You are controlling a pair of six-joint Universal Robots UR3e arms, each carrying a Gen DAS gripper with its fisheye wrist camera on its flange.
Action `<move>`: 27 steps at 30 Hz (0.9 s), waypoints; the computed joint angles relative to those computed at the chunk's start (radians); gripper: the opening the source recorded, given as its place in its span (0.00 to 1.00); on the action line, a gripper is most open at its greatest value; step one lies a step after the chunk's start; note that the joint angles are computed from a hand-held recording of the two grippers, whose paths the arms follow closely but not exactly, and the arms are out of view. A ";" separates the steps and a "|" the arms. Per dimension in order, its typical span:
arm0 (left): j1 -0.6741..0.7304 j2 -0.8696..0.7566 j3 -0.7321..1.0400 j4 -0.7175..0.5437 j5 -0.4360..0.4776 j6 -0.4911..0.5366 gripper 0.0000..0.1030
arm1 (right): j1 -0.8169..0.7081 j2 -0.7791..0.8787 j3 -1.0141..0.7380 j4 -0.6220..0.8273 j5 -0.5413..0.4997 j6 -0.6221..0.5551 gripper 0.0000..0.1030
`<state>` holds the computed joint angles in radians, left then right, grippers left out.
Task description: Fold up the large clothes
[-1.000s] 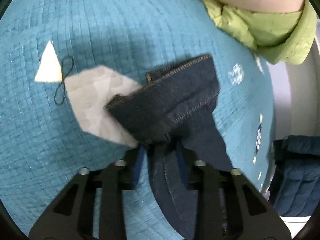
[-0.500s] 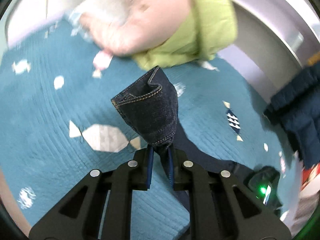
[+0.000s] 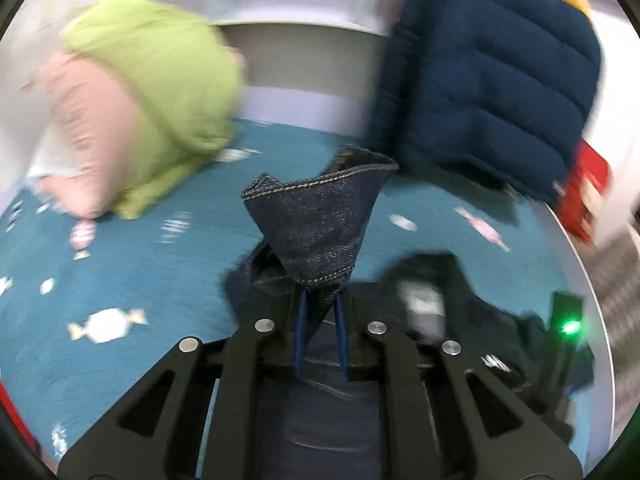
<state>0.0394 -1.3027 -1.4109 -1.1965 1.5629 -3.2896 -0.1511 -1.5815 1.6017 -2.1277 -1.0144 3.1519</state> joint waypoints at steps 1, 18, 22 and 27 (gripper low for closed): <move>-0.078 -0.037 0.006 0.018 0.034 -0.023 0.13 | -0.059 -0.062 0.057 0.014 0.006 -0.028 0.19; -0.614 -0.627 0.039 0.108 0.160 -0.058 0.51 | -0.658 -0.471 0.485 0.335 0.003 -0.350 0.38; -0.549 -0.438 -0.060 0.144 0.061 -0.015 0.76 | -0.567 -0.415 0.457 0.222 -0.005 -0.267 0.65; -0.365 -0.208 -0.204 0.135 -0.065 0.020 0.76 | -0.422 -0.296 0.416 0.113 -0.015 -0.206 0.65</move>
<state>-0.3261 -1.5107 -1.6150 -1.0611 1.4976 -3.2694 -0.5727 -1.8779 2.0174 -2.0142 -1.0293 2.9457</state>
